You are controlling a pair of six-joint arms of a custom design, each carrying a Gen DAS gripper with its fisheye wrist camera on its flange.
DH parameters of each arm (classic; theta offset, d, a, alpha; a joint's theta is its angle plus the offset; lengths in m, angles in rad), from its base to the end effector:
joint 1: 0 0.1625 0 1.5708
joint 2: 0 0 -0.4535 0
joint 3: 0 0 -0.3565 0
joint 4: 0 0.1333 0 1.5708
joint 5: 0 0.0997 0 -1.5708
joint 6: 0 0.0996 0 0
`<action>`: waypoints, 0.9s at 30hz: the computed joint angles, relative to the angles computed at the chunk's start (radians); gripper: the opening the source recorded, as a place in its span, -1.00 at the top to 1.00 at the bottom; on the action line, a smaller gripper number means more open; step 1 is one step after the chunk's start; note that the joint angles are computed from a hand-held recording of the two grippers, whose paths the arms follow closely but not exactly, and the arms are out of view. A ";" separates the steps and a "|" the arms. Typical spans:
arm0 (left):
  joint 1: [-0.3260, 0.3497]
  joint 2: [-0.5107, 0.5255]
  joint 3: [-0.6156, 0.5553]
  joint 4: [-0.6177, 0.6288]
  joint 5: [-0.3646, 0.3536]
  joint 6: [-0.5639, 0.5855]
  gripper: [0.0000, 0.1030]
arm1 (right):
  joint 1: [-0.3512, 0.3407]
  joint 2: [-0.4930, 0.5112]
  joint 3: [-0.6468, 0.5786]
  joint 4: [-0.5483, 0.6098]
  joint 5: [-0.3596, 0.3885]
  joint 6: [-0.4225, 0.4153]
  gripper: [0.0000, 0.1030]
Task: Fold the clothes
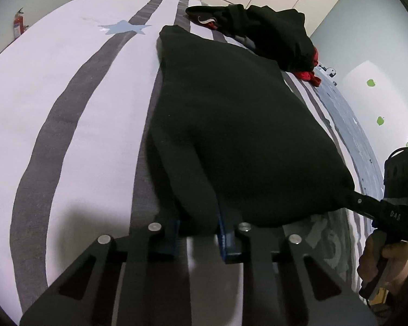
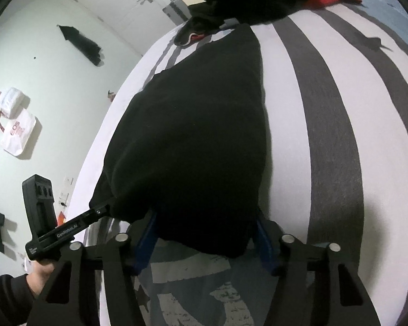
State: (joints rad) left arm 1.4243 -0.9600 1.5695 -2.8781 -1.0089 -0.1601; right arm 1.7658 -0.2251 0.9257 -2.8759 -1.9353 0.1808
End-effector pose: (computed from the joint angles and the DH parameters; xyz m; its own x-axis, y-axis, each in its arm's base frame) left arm 0.0847 -0.7028 0.3294 -0.8936 -0.3332 -0.3006 -0.0310 0.7141 -0.6994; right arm 0.2605 -0.8145 0.0140 -0.9689 0.1626 0.1863 0.0150 0.7908 -0.6118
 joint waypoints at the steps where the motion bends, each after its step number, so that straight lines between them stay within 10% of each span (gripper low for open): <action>1: -0.003 -0.003 0.003 -0.002 0.002 0.001 0.69 | 0.002 -0.005 0.003 0.004 -0.002 -0.004 0.02; 12: -0.076 -0.086 0.077 -0.027 0.050 0.021 0.74 | 0.046 -0.059 0.073 -0.039 -0.018 -0.032 0.21; 27: -0.168 -0.238 0.273 0.117 0.076 -0.261 0.74 | 0.109 -0.190 0.338 0.000 0.009 0.165 0.21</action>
State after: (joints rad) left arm 1.2566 -1.1980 1.8422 -2.7607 -0.9332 -0.4213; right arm 1.8746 -0.4153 1.2634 -2.8755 -1.9259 0.3457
